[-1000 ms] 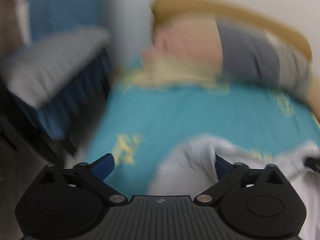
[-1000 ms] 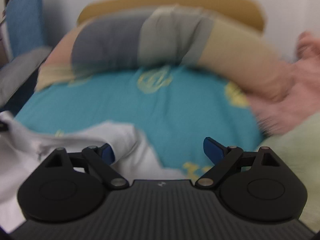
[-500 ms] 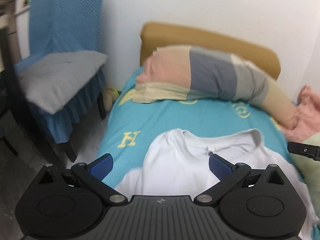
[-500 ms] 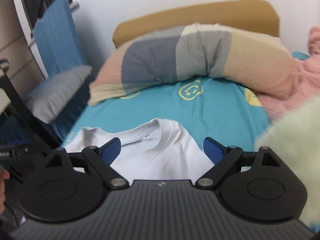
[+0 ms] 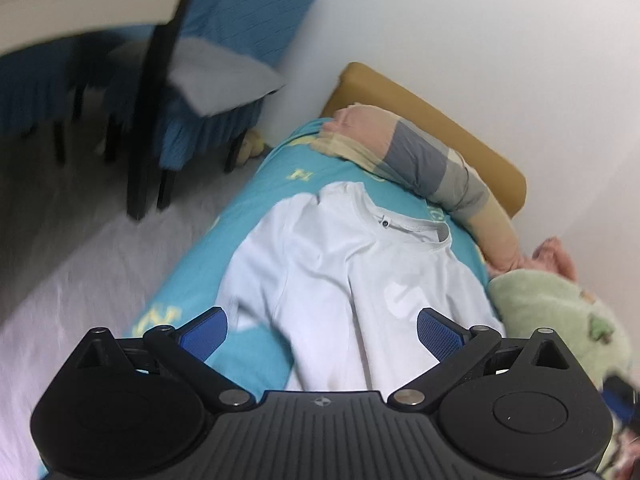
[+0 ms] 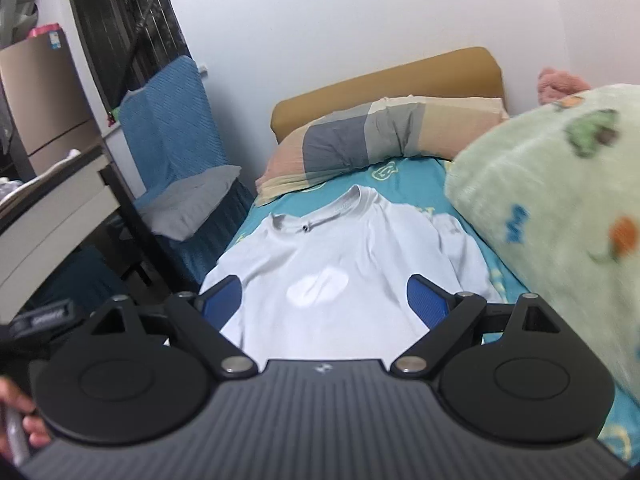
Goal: Fold clothes
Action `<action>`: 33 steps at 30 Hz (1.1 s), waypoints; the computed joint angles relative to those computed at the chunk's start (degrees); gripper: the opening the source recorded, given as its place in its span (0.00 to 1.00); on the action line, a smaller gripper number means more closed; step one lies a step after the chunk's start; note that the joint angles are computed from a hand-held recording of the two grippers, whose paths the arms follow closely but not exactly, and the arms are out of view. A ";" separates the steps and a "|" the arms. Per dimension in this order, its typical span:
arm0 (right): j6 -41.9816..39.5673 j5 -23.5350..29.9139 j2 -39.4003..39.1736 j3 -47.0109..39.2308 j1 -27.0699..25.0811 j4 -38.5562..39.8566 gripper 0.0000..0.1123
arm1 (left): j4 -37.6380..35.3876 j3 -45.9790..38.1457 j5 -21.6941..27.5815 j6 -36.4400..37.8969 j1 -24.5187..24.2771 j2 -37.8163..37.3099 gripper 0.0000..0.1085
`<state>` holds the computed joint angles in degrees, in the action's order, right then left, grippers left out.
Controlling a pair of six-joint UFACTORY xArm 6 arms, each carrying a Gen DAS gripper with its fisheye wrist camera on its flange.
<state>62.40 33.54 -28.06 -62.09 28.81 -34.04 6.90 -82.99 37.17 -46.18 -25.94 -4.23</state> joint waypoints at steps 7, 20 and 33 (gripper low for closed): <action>9.92 2.12 -11.12 10.56 5.67 -7.15 0.81 | -8.94 7.88 -3.65 -5.54 2.83 -3.28 0.90; 14.21 -5.96 -5.14 16.29 0.77 -9.81 0.81 | -2.94 6.58 -13.61 -7.35 7.16 7.25 0.77; 14.36 -8.20 -1.25 16.42 -1.60 -7.60 0.81 | 11.47 -9.78 -9.83 -3.41 4.53 21.29 0.06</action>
